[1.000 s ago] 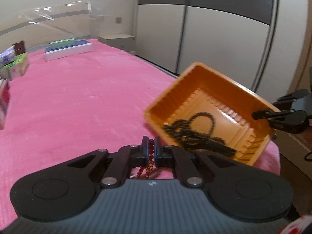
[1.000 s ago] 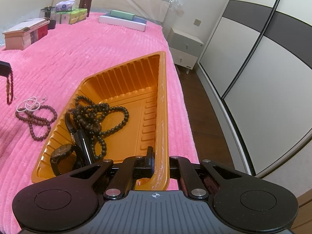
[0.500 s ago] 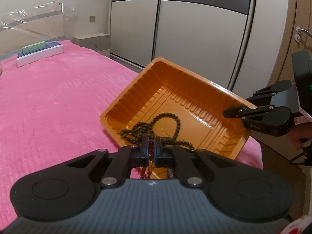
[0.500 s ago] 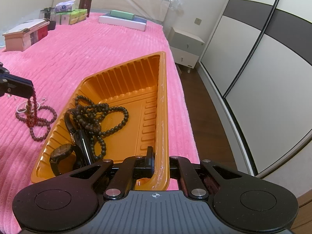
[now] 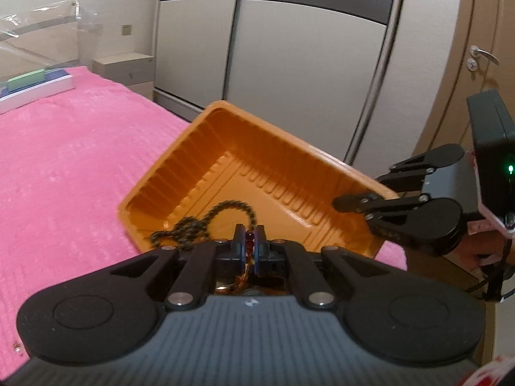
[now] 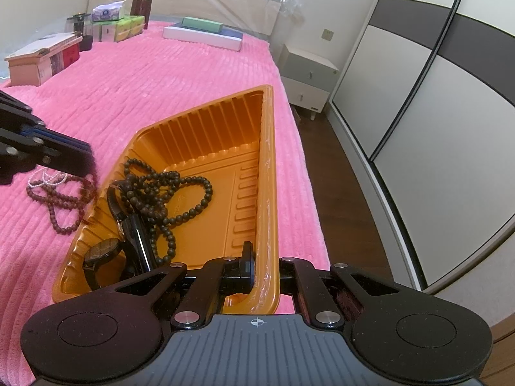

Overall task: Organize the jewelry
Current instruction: 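Carry the red bead bracelet into the tray and open the left gripper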

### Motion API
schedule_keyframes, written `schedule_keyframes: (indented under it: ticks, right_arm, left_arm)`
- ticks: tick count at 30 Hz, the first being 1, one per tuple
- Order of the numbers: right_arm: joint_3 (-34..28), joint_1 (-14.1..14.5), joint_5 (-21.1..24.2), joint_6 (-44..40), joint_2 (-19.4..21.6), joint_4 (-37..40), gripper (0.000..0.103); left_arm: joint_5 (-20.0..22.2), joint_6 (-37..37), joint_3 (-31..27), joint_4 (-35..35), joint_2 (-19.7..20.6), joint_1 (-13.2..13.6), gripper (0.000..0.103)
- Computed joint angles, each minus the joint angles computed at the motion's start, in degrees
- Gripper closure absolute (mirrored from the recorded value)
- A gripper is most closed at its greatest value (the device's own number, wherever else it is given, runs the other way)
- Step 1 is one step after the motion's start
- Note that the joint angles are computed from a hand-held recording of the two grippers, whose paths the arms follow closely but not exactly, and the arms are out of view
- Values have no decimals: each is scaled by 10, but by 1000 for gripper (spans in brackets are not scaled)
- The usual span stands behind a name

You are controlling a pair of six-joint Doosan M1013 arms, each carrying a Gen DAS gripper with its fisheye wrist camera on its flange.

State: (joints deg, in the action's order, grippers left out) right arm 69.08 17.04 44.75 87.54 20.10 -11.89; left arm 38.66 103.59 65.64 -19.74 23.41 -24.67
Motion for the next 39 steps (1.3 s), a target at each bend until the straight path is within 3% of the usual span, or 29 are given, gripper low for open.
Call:
schedule_keyframes:
  ticks: [15, 25, 32, 39]
  right_arm:
    - [0, -2, -1, 2, 0, 4, 98]
    - [1, -2, -2, 2, -1, 4, 98]
    - [3, -3, -3, 1, -1, 5, 98]
    - [3, -3, -3, 1, -1, 3, 98]
  left_arm:
    - [63, 24, -49, -21, 40, -14, 96]
    - [34, -5, -21, -4, 20, -6, 92]
    - [-19, -126, 42, 110, -23, 11, 89]
    - [-46, -319, 108, 280, -64, 33, 85]
